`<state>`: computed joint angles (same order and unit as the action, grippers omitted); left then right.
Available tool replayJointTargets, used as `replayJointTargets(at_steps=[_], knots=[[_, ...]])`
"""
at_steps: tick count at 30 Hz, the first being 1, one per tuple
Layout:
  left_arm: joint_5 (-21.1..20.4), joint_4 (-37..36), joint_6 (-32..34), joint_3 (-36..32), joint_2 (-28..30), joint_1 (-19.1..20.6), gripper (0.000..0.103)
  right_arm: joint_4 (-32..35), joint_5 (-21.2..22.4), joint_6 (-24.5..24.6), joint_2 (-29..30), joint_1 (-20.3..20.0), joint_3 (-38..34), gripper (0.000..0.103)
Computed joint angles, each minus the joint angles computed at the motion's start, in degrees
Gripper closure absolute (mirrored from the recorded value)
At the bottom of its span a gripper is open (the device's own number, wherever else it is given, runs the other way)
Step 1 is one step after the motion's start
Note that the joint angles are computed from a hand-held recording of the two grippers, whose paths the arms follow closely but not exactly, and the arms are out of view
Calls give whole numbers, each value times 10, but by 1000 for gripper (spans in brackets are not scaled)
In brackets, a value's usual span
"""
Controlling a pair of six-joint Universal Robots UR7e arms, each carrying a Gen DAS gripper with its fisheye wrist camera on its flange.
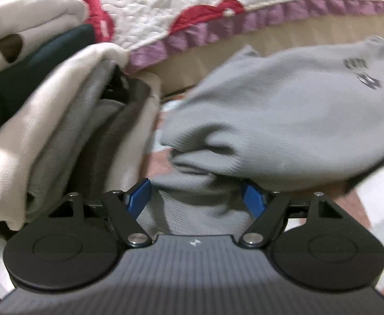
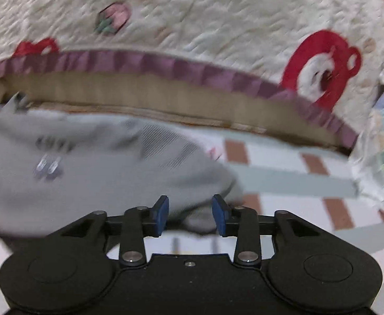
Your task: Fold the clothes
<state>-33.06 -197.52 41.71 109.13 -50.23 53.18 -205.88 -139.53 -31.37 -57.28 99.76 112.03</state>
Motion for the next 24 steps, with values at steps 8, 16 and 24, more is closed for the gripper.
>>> replayJointTargets(at_steps=[8,16,24], knots=[[-16,-64,75,-4,18,14,18,170,155,83,-54,-27,55,52],[-18,-26,52,-13,27,19,82,202,226,93,-48,-35,64,52],[-38,-43,21,-6,-17,-19,92,198,229,34,-16,-14,61,47]])
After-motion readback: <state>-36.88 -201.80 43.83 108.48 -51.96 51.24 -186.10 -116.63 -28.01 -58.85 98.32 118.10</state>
